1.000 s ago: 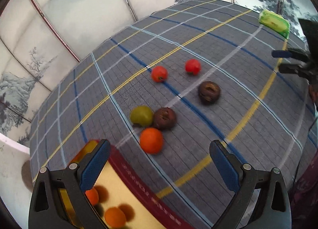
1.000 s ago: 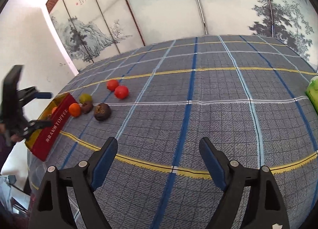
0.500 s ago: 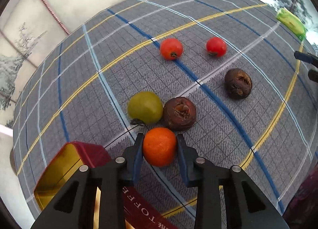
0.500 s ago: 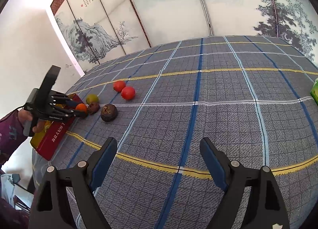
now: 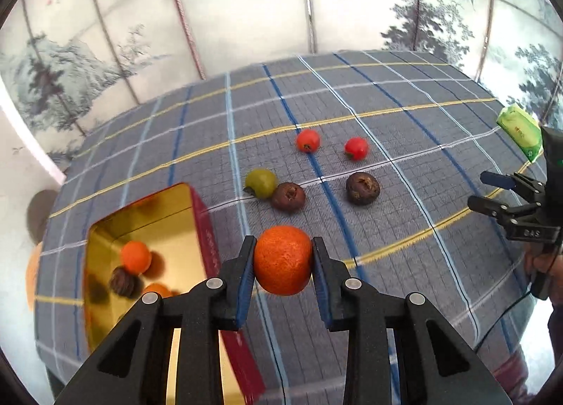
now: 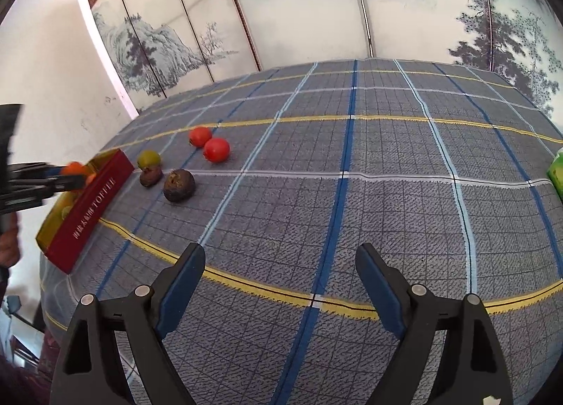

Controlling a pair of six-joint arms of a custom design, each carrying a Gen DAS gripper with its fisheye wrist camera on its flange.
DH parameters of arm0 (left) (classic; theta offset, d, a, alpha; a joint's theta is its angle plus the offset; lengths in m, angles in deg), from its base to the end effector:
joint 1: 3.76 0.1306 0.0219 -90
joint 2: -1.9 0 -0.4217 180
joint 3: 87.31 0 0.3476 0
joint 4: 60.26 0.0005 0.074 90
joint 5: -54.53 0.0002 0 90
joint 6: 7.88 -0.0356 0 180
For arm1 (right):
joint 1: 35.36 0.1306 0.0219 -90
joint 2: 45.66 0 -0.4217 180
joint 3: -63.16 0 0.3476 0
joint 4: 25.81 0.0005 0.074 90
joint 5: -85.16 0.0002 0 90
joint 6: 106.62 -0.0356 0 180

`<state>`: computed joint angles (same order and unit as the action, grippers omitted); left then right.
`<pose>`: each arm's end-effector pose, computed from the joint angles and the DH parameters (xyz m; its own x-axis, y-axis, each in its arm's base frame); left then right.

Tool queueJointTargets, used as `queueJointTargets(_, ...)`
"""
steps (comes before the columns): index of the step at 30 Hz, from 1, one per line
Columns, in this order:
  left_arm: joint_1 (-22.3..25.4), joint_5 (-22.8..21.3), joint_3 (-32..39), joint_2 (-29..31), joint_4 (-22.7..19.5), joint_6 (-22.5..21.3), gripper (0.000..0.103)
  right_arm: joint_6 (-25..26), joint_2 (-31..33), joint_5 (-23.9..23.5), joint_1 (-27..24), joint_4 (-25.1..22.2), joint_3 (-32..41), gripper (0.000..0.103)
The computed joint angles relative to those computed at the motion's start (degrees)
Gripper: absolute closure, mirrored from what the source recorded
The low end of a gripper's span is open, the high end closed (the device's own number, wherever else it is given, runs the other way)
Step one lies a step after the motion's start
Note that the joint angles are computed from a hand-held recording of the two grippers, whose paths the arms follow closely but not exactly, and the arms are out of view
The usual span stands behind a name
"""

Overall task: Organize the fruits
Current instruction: 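Carry the orange with the left gripper over the tray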

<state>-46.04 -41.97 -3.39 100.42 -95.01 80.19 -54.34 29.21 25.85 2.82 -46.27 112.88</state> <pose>0.3663 -0.3283 0.3769 -0.5403 0.5366 -0.6482 0.6324 0.7671 0.1078 0.2470 0.1705 0.3151 -0.5978 0.1992 -0.7765 0.1452 0.9795 0.1395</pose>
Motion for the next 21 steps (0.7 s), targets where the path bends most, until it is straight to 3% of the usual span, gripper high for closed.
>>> queueJointTargets(13, -1.52, -7.36, -8.2, -8.14, 4.31, 0.72, 0.071, -1.11, 1.42, 1.19, 0.16, -3.07, 1.27, 0.014)
queueJointTargets(21, 0.24, -8.18, -10.41, -9.87, 5.38, 1.76, 0.071, -1.77, 2.08, 2.08, 0.52, -4.23, 1.88, 0.012)
